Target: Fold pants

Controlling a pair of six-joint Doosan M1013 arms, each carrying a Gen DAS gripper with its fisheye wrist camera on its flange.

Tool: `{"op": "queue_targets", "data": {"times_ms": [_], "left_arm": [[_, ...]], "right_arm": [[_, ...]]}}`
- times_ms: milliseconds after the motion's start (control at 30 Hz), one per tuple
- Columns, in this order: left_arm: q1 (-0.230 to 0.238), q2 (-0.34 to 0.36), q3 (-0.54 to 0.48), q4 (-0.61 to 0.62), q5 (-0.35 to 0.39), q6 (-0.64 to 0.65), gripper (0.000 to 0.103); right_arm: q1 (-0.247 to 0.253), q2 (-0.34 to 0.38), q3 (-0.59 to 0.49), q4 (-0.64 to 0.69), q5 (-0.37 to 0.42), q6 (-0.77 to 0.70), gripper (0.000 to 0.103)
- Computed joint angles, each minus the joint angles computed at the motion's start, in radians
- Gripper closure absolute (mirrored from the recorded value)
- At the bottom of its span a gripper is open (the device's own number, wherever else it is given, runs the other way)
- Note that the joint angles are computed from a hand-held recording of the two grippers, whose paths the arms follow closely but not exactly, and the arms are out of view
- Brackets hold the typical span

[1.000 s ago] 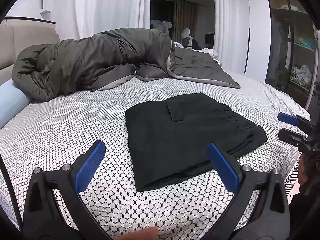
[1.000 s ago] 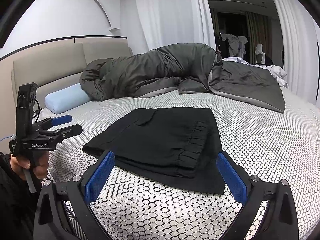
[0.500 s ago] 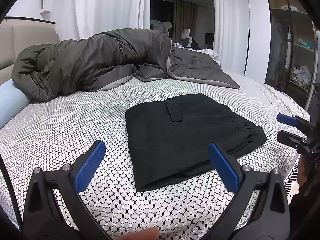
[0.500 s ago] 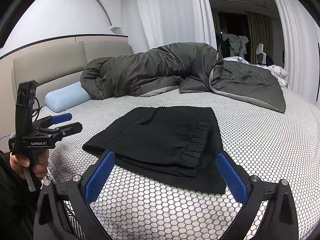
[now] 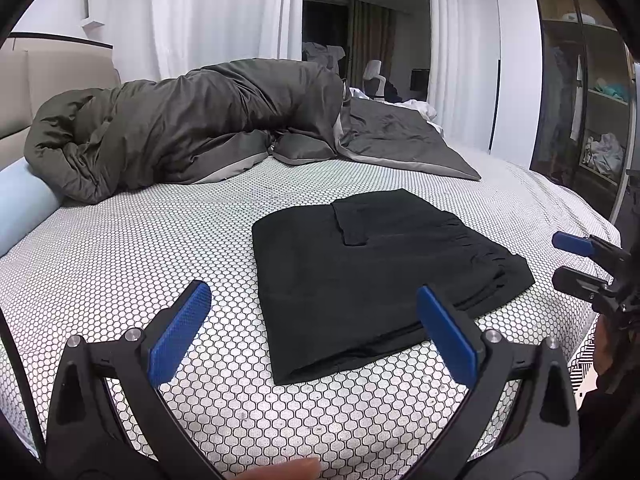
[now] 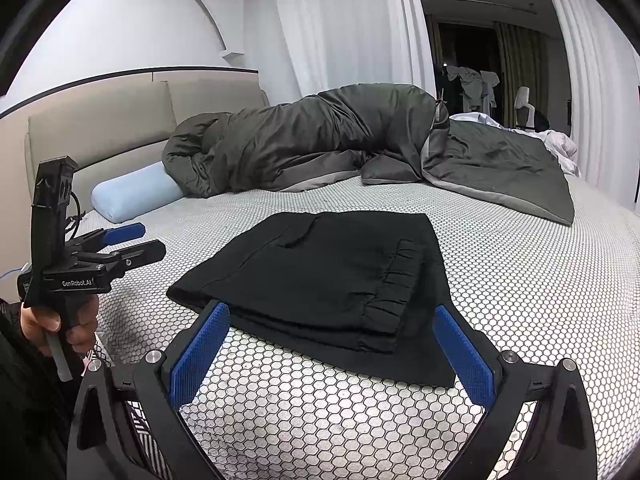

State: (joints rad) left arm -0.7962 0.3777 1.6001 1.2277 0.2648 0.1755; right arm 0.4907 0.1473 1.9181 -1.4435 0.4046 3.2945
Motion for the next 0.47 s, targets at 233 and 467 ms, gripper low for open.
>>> {"op": "queue_targets", "data": {"times_ms": [233,467], "left_arm": [[-0.001,0.001,-0.002,0.003,0.002,-0.001,0.001],[0.006,0.000,-0.002,0.004,-0.007,0.013,0.001]], "right_arm": [[-0.002,0.000,0.001,0.004,-0.003,-0.009,0.000],[-0.002,-0.001,0.002,0.010,-0.004,-0.018,0.000]]}}
